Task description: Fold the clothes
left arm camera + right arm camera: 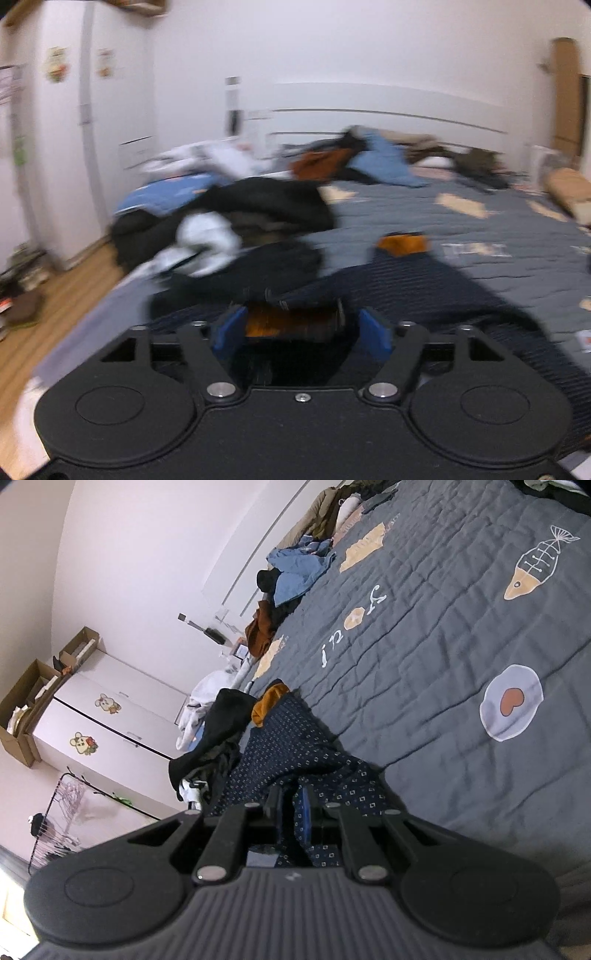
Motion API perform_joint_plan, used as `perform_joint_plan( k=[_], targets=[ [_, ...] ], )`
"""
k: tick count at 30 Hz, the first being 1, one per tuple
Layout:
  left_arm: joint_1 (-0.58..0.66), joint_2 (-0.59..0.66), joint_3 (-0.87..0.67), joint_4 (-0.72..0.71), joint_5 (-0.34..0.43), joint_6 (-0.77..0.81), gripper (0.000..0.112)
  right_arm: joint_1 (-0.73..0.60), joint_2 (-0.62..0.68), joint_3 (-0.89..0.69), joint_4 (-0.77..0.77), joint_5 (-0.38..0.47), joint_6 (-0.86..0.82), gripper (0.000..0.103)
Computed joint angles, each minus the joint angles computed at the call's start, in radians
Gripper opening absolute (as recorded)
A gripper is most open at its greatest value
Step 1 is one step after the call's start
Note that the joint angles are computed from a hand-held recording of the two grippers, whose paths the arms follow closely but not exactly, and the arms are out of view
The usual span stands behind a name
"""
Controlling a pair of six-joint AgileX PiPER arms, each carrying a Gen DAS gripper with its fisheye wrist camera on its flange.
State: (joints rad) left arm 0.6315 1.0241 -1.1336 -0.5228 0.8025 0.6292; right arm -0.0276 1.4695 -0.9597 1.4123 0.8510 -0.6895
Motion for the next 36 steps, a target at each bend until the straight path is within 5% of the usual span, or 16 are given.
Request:
perform_joint_plan(
  k=[6, 14, 23, 32, 34, 36],
  targets=[
    [-0.431, 0.111, 0.018, 0.378, -0.216, -0.409, 0.070, -0.004, 0.032, -0.025, -0.019, 0.012, 0.009, 0.011],
    [-0.510, 0.495, -0.182, 0.386, -0.325, -0.434, 0.070, -0.010, 0.065, -0.060, -0.031, 0.000, -0.009, 0.011],
    [-0.509, 0.930, -0.657, 0.440, -0.194, -0.528, 0.070, -0.007, 0.071, -0.072, 0.003, 0.033, -0.095, 0.012],
    [-0.477, 1.309, -1.235, 0.466, 0.144, -0.628, 0.066, -0.031, 0.080, -0.056, 0.045, 0.019, -0.147, 0.022],
    [-0.459, 1.361, -1.320, 0.422, 0.209, -0.626, 0.054, -0.035, 0.077, -0.048, 0.065, 0.012, -0.172, 0.028],
    [-0.445, 1.342, -1.277, 0.364, 0.185, -0.585, 0.037, -0.034, 0.079, -0.047, 0.071, 0.007, -0.178, 0.032]
  ],
)
